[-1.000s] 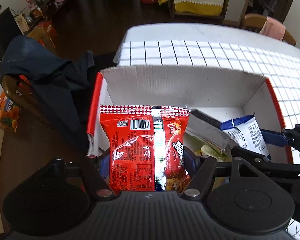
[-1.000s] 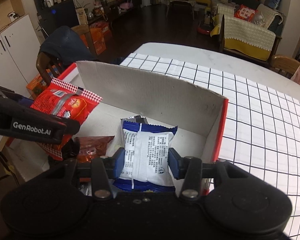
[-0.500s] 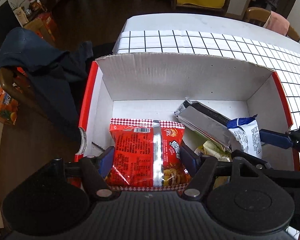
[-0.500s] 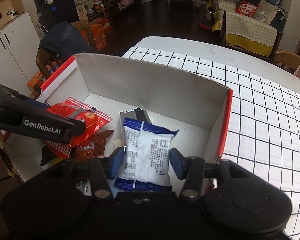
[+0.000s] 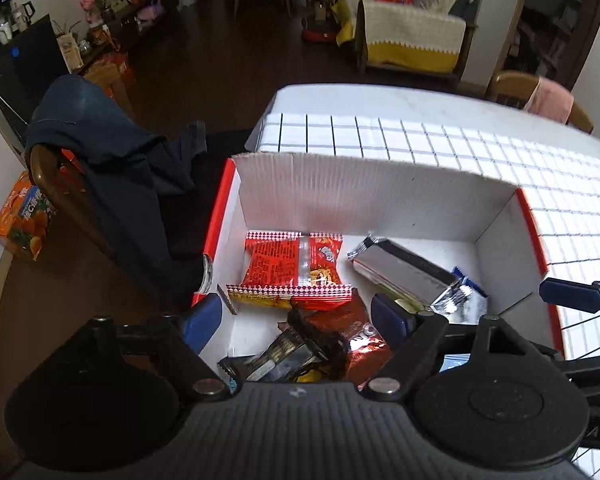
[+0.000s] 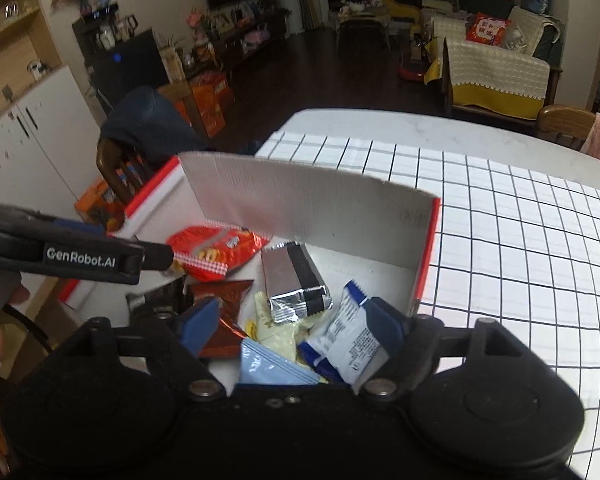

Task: Organize snacks

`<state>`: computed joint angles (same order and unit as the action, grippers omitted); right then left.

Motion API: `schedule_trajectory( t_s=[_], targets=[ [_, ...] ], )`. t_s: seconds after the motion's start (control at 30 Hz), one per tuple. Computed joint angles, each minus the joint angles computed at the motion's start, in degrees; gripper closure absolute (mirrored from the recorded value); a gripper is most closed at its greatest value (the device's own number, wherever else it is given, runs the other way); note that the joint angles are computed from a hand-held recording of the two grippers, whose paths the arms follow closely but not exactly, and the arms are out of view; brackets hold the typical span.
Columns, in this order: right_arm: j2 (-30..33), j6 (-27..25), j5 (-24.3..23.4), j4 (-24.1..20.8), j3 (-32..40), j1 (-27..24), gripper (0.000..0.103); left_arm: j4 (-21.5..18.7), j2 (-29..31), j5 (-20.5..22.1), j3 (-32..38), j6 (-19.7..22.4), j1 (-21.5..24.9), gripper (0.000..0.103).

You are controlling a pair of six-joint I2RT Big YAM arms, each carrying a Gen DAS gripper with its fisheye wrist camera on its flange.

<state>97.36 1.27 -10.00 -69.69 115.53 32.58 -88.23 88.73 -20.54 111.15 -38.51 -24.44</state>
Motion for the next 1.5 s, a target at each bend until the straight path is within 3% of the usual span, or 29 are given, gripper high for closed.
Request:
schedule_trajectory(
  t_s=[0.27, 0.4, 0.5, 0.63, 1.17, 1.5],
  targets=[
    [-4.65, 1.99, -1.53, 3.54, -3.49, -0.58, 0.013, 2.61, -3.53, -4.18, -0.95, -0.45, -3.57, 0.018],
    [-7.2, 3.23, -1.51, 6.79, -6.03, -0.72, 0.008, 4.05, -5.07, -8.21, -1.55, -1.29, -5.5, 0.017],
    [-8.7, 3.61, -1.05, 9.51, -7.65, -0.67, 0.004, 5.3, -6.1, -10.42, -1.94, -1.75, -6.55, 0.01],
    [-9.84, 4.34, -1.97, 10.52, -8.6, -1.0, 0.001, 6.38, -7.02, -10.94, -2.41, -1.85, -7.32, 0.007],
    [-15.87, 7.79, -5.32, 11.32, -13.72, -1.74, 0.0, 3.51, -9.5, -8.68, -2.96, -3.71, -11.08, 0.002],
    [-17.78, 8.39, -2.55, 11.68, -15.52, -0.68, 0.0, 0.46, -8.84, -9.86, -1.62, -4.94, -13.1, 0.002]
  ],
)
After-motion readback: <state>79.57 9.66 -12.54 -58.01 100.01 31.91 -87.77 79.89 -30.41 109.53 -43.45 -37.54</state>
